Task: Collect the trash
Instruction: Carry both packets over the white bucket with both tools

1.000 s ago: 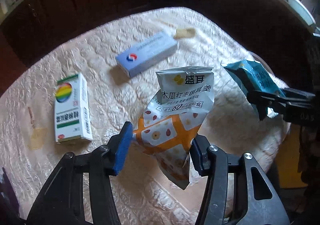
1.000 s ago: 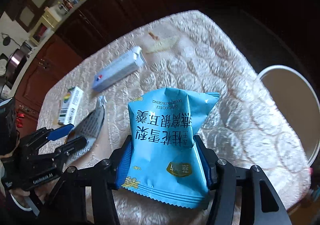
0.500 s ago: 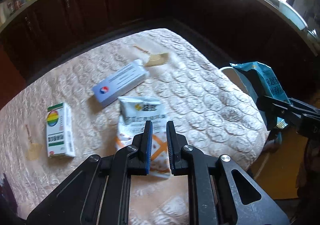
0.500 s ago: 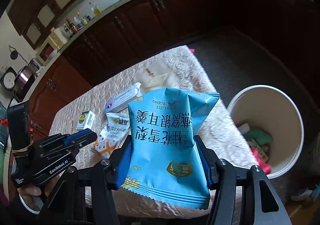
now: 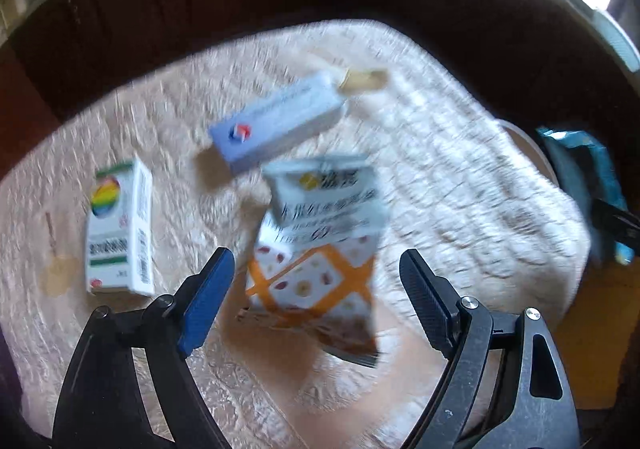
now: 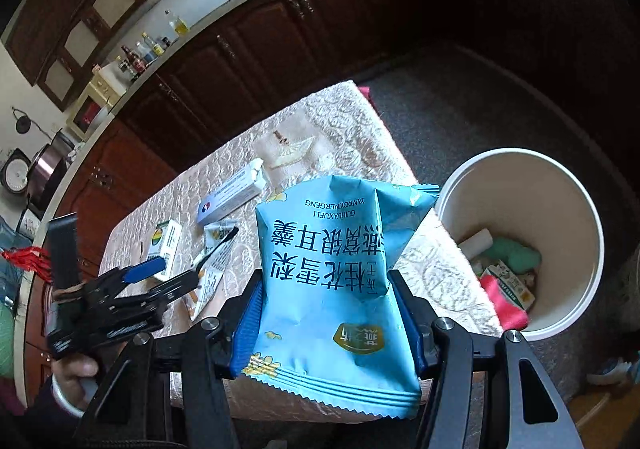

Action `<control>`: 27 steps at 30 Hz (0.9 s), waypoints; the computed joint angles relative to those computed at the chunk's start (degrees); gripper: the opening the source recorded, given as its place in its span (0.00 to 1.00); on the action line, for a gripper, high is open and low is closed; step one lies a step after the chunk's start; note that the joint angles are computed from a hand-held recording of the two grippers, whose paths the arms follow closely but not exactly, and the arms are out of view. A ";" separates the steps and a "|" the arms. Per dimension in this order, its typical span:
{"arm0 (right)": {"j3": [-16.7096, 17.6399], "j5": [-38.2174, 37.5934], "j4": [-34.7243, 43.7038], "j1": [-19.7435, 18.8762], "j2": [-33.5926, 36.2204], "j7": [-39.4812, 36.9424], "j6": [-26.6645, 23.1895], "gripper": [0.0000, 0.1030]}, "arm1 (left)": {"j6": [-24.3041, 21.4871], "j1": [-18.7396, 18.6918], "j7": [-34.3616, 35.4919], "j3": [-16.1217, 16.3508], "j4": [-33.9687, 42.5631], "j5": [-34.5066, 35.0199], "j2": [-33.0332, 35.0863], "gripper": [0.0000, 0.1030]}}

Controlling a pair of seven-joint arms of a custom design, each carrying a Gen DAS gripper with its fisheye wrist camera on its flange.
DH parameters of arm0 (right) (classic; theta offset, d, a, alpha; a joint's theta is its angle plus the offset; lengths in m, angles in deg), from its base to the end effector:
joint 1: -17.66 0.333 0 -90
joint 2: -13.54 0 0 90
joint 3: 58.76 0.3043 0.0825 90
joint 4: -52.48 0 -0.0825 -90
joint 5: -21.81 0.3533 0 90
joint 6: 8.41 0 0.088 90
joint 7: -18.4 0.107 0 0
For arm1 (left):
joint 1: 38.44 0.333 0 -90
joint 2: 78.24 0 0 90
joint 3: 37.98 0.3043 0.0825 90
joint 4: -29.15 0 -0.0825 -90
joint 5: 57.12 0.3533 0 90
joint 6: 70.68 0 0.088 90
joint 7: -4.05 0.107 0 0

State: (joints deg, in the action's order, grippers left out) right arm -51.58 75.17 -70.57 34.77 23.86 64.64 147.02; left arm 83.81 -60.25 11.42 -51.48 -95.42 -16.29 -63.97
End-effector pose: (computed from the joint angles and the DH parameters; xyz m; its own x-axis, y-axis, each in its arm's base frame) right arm 0.5237 0.2032 0.3586 0.4432 -0.8180 -0.3667 -0.8430 -0.2413 -0.4807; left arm 0.4439 -0.3376 0.3162 0.2091 -0.9713 0.1129 -0.8820 -0.2372 -0.4072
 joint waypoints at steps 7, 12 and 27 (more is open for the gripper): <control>0.08 -0.39 -0.08 0.19 0.12 -0.30 -0.43 0.55 | -0.12 -0.40 1.01 0.39 1.09 -1.31 2.45 0.58; -0.14 0.32 0.12 -0.28 -0.16 -0.61 -0.43 0.55 | -3.42 -2.91 -1.36 0.52 3.10 5.35 -0.83 0.57; -2.78 3.51 -2.11 -3.48 -3.70 -2.07 1.82 0.56 | -7.03 -6.35 8.02 -0.86 20.98 4.42 7.56 0.57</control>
State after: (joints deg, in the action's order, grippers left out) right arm -54.36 78.68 -72.68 31.28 20.16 62.58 148.84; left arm 76.78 -66.60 19.44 -52.34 -74.44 -11.88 -56.42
